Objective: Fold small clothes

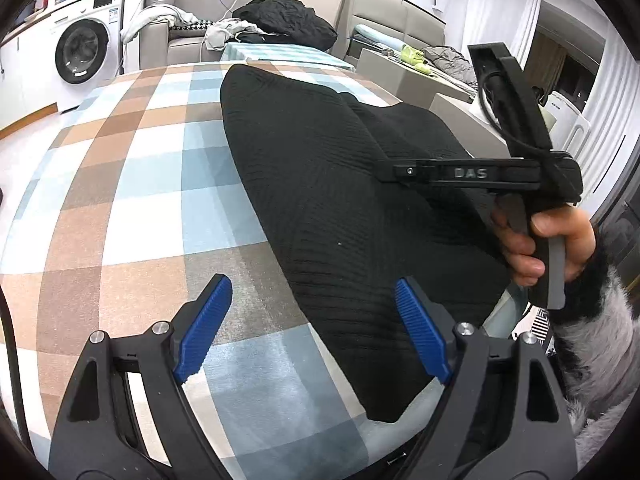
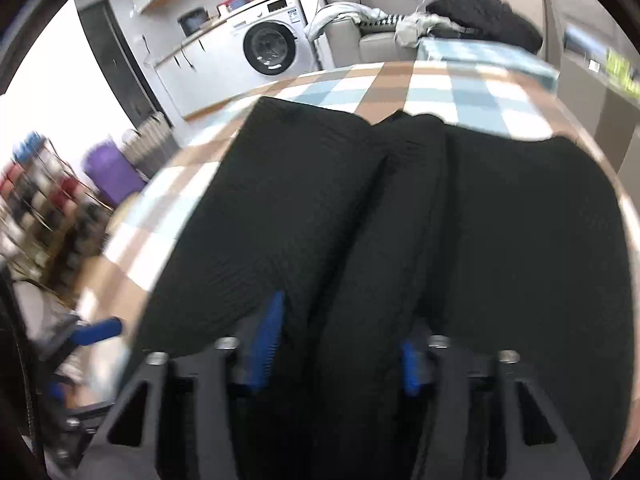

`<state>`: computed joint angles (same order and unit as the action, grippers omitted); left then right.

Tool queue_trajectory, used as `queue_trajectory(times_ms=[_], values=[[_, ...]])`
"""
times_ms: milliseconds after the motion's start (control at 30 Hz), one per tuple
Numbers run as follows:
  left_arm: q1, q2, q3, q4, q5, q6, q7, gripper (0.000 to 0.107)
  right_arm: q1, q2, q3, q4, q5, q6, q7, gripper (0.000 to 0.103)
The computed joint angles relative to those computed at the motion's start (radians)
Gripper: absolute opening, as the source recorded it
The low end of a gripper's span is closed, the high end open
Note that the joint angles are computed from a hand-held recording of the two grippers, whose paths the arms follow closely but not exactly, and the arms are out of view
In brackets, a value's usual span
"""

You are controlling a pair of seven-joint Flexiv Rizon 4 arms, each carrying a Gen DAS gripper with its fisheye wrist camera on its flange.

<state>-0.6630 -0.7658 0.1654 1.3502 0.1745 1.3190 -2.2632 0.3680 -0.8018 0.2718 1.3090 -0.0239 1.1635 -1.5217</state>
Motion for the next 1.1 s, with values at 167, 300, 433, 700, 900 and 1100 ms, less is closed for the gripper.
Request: queue_trajectory(times_ms=[167,300,433,700,900,1100], values=[[-0.007,0.007,0.012,0.005,0.008,0.003,-0.016,0.082,-0.011,0.019,0.019,0.018,0.02,0.017,-0.039,0.009],[-0.022,0.028,0.032,0.02,0.029,0.004,-0.039,0.082,0.0,0.097,-0.003,0.105,0.02,0.147,-0.019,0.009],[-0.011,0.03,0.022,0.025,0.033,-0.005,-0.048,0.082,0.028,0.118,-0.098,0.147,-0.047,0.15,0.092,0.01],[0.03,-0.008,-0.031,-0.018,-0.007,-0.038,-0.019,0.082,-0.102,0.072,0.015,0.107,0.012,0.027,0.127,0.028],[0.041,-0.041,-0.05,-0.066,-0.034,-0.058,0.013,0.082,-0.105,0.046,0.019,0.06,0.039,0.022,0.117,0.028],[0.047,-0.06,-0.057,-0.103,-0.045,-0.076,0.039,0.082,-0.065,-0.073,-0.024,-0.201,0.047,-0.099,0.196,0.028]])
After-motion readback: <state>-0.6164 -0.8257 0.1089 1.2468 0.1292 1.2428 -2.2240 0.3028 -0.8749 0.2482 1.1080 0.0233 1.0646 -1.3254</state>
